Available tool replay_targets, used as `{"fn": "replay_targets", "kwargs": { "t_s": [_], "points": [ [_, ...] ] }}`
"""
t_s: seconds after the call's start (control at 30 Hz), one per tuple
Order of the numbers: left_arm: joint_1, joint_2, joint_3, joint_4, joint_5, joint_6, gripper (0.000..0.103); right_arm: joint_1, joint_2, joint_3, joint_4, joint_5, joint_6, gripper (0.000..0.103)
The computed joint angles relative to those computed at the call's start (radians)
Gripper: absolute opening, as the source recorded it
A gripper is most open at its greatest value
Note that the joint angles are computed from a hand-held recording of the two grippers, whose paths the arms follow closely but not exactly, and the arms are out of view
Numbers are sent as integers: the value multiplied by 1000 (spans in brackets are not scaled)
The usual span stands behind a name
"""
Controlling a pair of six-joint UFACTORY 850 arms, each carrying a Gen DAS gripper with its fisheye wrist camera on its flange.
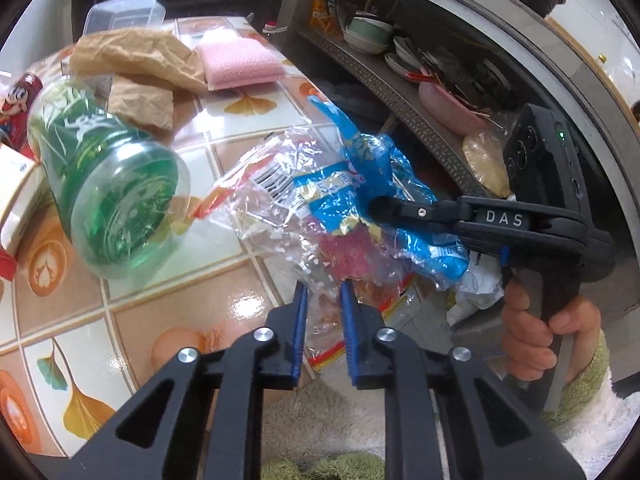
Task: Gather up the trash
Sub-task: 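Carry the wrapper toward the wastebasket while the left tool grasps the clear pink bag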
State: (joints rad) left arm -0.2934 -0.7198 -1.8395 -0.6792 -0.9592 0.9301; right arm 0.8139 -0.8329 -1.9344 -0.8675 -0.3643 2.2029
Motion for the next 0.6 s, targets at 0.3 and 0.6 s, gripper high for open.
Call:
{"fn": "replay_targets", "kwargs": {
  "t_s": [0.3, 0.6],
  "points": [
    [-12, 62, 48, -39, 65, 79, 10, 43, 176, 249, -483, -130, 528, 1],
    [-83, 13, -88, -39, -9, 87, 10, 114, 363, 523, -493, -455, 749, 1]
  ]
}}
